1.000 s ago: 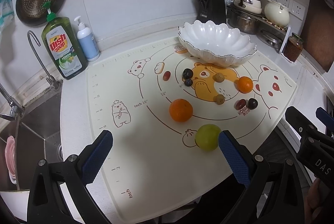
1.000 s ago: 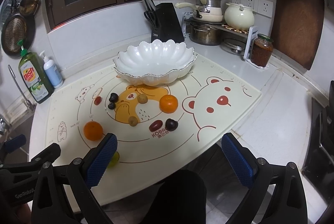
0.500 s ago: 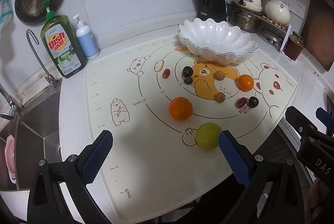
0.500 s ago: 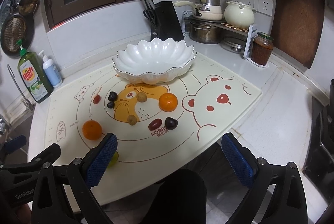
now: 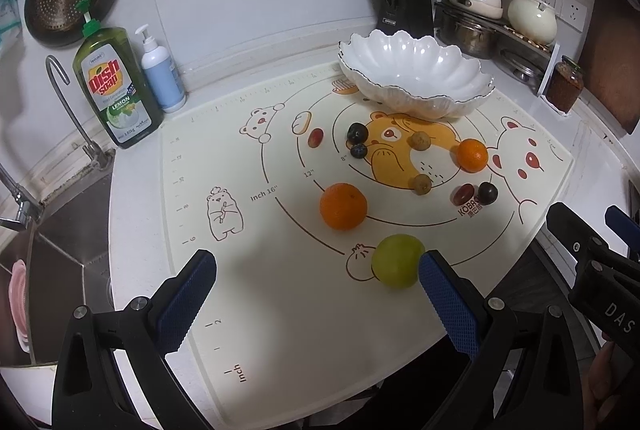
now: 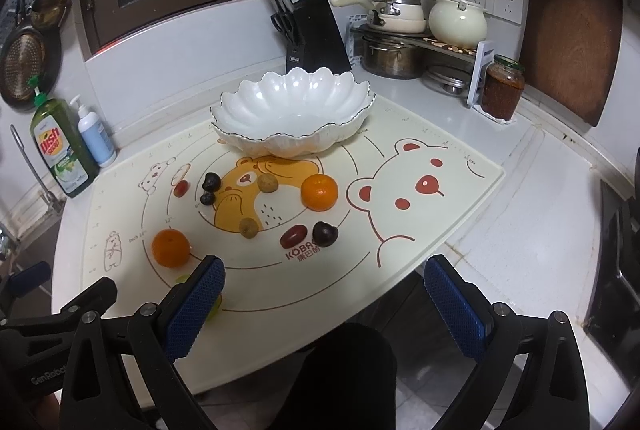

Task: Organize fruits
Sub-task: 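Grasp the green apple with the left gripper while the right gripper grasps a dark plum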

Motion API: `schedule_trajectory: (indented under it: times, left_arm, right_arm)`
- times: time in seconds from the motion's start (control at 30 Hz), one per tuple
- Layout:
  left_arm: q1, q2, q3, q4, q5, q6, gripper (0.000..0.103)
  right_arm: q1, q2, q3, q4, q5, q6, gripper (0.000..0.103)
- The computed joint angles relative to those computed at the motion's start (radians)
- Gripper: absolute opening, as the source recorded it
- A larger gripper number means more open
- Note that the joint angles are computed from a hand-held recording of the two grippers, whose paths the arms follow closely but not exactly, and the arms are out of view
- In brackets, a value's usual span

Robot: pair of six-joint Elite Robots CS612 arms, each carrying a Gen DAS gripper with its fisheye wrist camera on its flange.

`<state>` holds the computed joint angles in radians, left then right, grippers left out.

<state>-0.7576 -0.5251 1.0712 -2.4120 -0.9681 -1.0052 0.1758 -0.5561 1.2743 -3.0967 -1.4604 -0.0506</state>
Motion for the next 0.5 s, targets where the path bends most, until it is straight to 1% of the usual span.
schedule_trajectory:
  times: [0.33,0.4,0.5]
  left_arm:
    - [0.002,0.043,-0.051,-0.02,-0.025,0.043,0.103]
    - [0.003,0.057,-0.065,-0.031,-0.033,0.058,0.103]
    - [0.003,0.084,-0.095,-0.028,-0.036,0.054,0.103]
  right_arm:
    - [-0.011,0.031,-0.026,0.0,0.005,-0.022,0.102]
    - [-0.015,0.042,-0.036,-0.003,0.016,-0.028,0.102]
    - [-0.02,0.064,-0.061,0.004,0.039,-0.048,0.102]
